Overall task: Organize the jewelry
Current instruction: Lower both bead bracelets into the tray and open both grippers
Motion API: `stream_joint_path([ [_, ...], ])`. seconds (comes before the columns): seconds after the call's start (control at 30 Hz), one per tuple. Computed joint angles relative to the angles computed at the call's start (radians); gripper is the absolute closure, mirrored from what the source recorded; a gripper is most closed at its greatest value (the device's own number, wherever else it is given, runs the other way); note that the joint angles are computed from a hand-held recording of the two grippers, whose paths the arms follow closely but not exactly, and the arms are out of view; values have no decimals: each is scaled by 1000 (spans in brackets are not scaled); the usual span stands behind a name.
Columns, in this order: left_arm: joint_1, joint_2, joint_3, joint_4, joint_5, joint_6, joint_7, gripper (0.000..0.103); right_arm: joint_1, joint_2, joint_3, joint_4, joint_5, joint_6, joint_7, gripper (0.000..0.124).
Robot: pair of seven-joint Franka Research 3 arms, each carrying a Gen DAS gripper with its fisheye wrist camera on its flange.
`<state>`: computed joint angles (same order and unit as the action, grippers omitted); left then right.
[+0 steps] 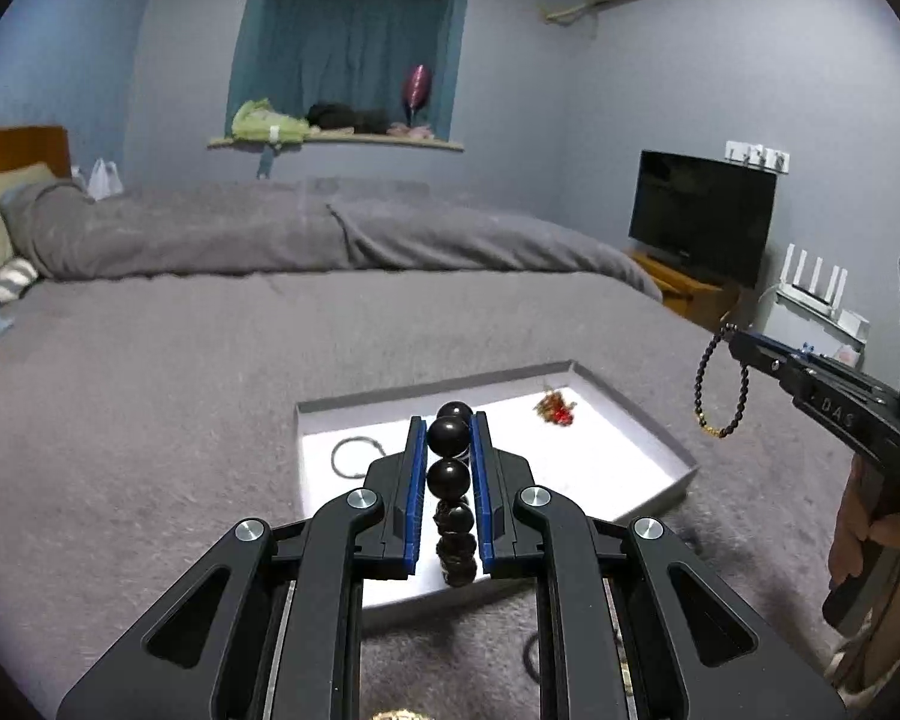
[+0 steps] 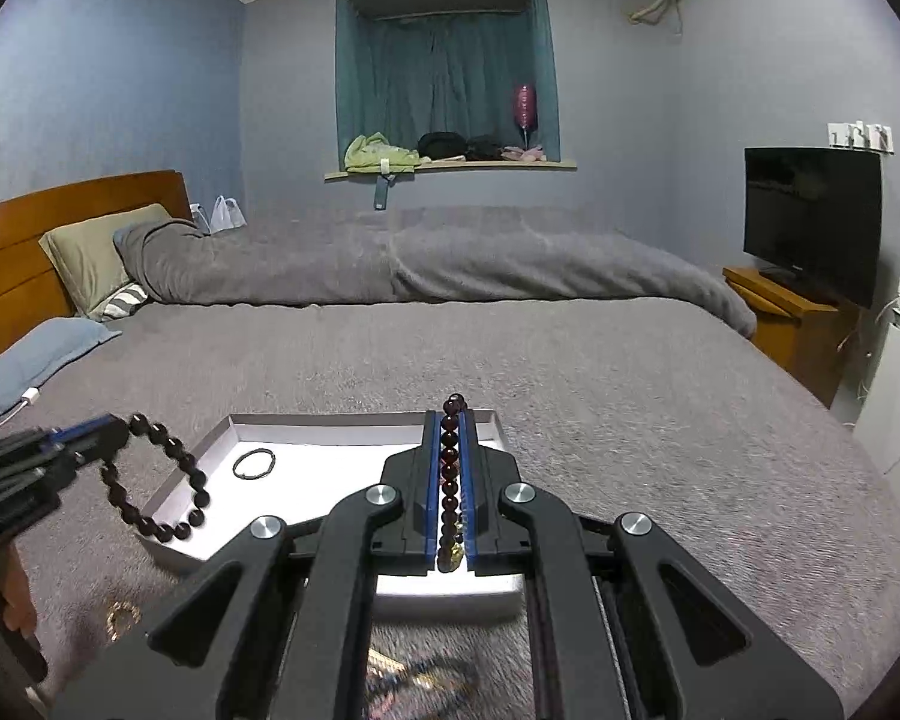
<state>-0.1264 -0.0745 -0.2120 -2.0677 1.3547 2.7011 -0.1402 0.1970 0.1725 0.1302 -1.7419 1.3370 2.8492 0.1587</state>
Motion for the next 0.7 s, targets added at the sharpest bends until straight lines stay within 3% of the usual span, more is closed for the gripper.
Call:
stream_joint_path([
  [0.2, 15, 42, 28, -8, -57, 36, 46, 88, 4, 76, 11, 43, -108, -31, 73, 118],
  [0.7, 46, 36, 45, -67, -223, 27, 135, 88, -16, 198, 8, 105, -524, -73, 453, 118],
])
